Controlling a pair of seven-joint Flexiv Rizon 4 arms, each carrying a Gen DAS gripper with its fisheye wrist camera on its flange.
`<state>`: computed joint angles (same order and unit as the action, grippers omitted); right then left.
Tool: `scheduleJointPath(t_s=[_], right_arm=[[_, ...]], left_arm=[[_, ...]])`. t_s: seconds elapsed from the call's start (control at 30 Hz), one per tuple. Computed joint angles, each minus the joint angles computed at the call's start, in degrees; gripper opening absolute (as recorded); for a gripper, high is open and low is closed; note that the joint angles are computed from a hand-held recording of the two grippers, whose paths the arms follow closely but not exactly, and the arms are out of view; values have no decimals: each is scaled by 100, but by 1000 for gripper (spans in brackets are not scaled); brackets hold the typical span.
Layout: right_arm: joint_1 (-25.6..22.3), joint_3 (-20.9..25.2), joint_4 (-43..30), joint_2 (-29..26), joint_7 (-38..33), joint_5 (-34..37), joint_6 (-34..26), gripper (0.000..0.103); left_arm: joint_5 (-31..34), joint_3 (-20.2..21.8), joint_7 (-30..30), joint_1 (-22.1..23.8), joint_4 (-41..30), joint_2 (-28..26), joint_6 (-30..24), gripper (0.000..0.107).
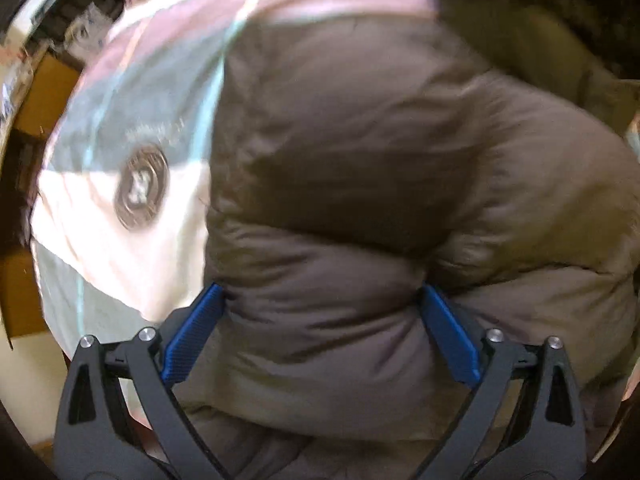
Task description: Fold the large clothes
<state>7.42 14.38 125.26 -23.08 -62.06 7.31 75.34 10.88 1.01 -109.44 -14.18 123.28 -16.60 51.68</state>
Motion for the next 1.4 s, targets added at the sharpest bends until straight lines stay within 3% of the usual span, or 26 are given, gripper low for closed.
scheduleJointPath(t_s=[0.1, 0.17, 0.23, 0.3, 0.37, 0.47, 0.53, 0.63, 0.7, 0.77, 0.87, 0.97, 1.0, 1.1, 1.17, 1.3, 1.33, 1.4], right_arm=[[-446, 370, -151, 33, -355, 519, -223, 53], [-615, 524, -75, 279, -512, 958, -30, 55], [-583, 488, 88, 554, -666, 1286, 345, 75], [14, -237, 532, 855, 33, 447, 499, 79], [281, -635, 641, 845, 602, -188, 107, 79], [81, -434, 330, 388, 538, -83, -881, 80], [62, -391, 333, 250, 328, -171, -923, 87], [251, -550, 475, 485, 441, -706, -1253, 88], [136, -410, 493, 623, 271, -504, -1360, 88], [79, -343, 623, 778, 186, -277, -1078, 88], [158, -577, 901, 950, 376, -633, -747, 88], [-150, -336, 406, 568, -169, -17, -1549, 94], [-140, -347, 328, 476, -253, -26, -1686, 99], [-18, -440, 249, 498, -231, -262, -1878, 100], [-74, -425, 324, 766, -139, -35, -1663, 100], [72, -598, 915, 1298, 227, -521, -133, 100], [-75, -369, 864, 1269, -176, -105, 266, 100], [-382, 178, 554, 1115, -1095, 875, 461, 98]], left_arm=[[-462, -22, 68, 189, 146, 35, 61, 101], [-471, -5, 30, 184, 212, 206, 120, 101], [-541, -53, 116, 198, 327, 393, 284, 101], [-557, -113, 203, 178, 360, 492, 315, 101], [-501, -167, 244, 129, 289, 444, 178, 101], [-204, -164, 105, -4, -17, 130, -306, 101], [-293, -158, 93, 15, -56, -5, -374, 101], [-487, -135, 135, 73, 14, 96, -323, 101], [-516, -115, 105, 81, 82, 229, -239, 101], [-506, -121, 100, 83, 125, 308, -95, 101], [10, -66, -155, -70, -136, 156, -204, 101], [173, -100, -207, -157, -411, -196, -498, 101], [244, -74, -284, -208, -452, -240, -508, 101], [314, -63, -264, -269, -545, -219, -629, 101], [179, -69, -279, -226, -431, -74, -508, 101], [2, -158, -6, -158, -227, 186, -113, 101], [9, -183, -10, -185, -256, 186, -61, 101], [-28, -268, 103, -238, -249, 168, 69, 101]])
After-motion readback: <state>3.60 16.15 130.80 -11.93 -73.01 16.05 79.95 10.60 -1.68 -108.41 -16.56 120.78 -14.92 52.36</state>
